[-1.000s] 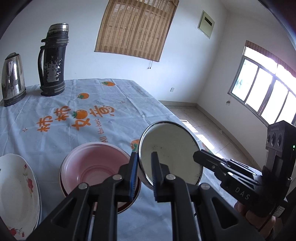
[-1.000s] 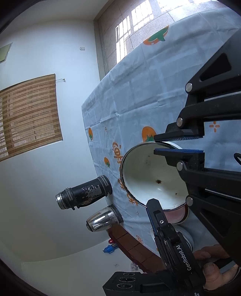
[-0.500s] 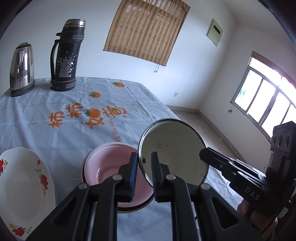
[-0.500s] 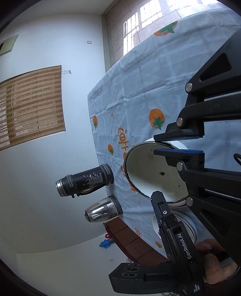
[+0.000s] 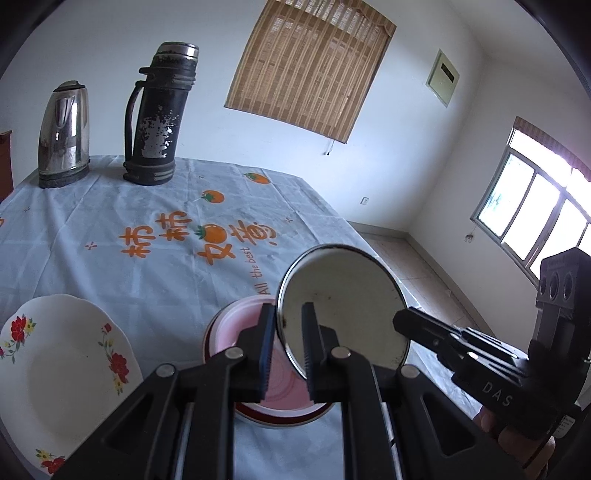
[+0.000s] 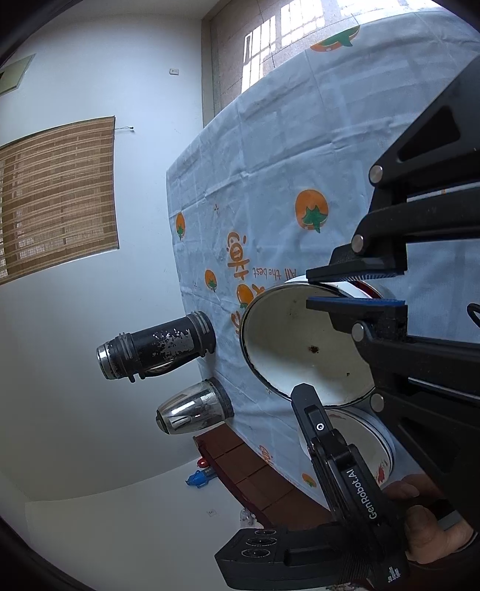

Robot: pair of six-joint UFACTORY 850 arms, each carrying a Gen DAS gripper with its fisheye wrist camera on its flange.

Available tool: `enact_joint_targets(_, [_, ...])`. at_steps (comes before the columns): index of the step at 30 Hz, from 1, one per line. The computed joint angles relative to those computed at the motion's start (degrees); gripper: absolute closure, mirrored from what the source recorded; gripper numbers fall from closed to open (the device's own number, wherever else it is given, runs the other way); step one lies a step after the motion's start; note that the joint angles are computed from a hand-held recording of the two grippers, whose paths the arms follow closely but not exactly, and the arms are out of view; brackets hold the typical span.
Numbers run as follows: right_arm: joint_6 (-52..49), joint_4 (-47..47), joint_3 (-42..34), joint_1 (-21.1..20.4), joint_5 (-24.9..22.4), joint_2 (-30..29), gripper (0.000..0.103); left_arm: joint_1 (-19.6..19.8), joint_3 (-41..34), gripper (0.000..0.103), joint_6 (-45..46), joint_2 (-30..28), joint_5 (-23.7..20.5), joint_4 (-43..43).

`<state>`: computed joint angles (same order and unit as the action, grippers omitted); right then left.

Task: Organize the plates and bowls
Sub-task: 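Lift the white enamel bowl with both tools over the pink bowl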

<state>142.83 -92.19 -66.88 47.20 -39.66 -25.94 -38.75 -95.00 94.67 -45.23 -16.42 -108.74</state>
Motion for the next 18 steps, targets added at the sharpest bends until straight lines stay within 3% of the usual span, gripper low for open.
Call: enact_joint_targets(18, [-4.7, 4.1, -3.6, -1.0, 3.1, -3.0, 0.094, 0.5, -2.1, 0.092, -11.6, -1.5, 2.7, 10.3])
